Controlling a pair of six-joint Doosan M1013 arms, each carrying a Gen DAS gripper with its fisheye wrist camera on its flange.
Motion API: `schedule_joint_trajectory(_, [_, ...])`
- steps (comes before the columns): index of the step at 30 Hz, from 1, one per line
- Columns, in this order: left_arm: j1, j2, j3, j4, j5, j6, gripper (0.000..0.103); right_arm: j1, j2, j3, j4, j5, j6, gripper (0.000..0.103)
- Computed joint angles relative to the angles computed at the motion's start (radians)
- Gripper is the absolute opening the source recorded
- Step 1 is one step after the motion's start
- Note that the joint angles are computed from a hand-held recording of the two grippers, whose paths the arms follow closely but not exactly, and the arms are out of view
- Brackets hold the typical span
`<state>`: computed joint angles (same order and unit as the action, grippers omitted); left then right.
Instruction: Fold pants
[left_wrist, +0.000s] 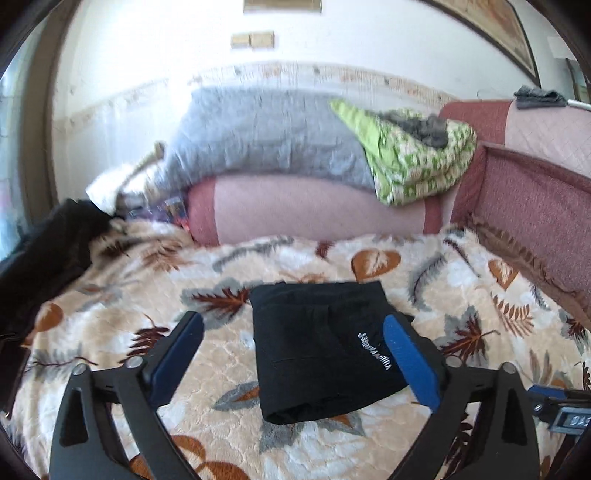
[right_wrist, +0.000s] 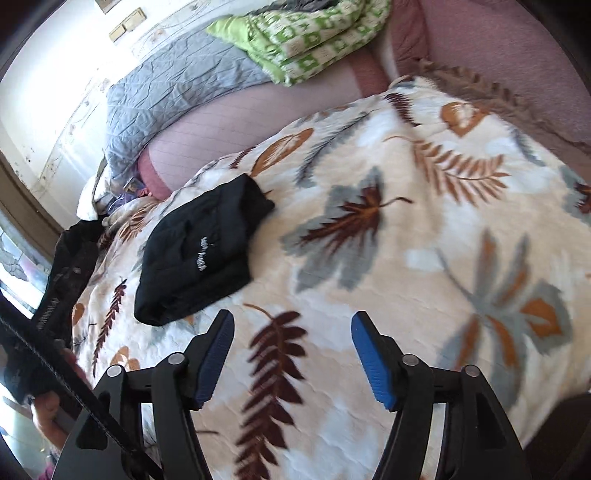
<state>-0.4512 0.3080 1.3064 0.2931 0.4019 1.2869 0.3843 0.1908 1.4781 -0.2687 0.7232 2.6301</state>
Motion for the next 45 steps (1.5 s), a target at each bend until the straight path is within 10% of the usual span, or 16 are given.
schedule_joint_trajectory(5, [-0.013, -0.069, 0.096, 0.135, -0.085, -0.125, 0.103, 0.012, -0.006, 0.005, 0.015, 0.012, -0.010, 0.073])
schedule_joint_trajectory(11, [0.005, -0.090, 0.122, 0.007, -0.030, -0.110, 0.103, 0.064, 0.013, -0.039, -0.073, 0.076, -0.058, 0.073])
schedule_joint_trajectory(20, [0.006, -0.091, 0.128, 0.172, 0.013, -0.279, 0.103, 0.081, 0.027, -0.091, -0.183, 0.128, -0.014, 0.081])
schedule_joint_trajectory(28, [-0.020, -0.127, 0.182, 0.668, -0.028, -0.761, 0.103, 0.077, 0.051, -0.058, -0.096, 0.144, 0.001, 0.082])
schedule_joint_trajectory(37, [-0.050, -0.135, 0.196, 0.834, 0.086, -0.845, 0.103, 0.100, 0.061, -0.028, -0.239, 0.084, 0.072, 0.082])
schedule_joint_trajectory(45, [-0.022, -0.073, 0.125, 0.297, 0.142, -0.308, 0.103, 0.119, 0.086, -0.042, -0.287, 0.091, 0.028, 0.082])
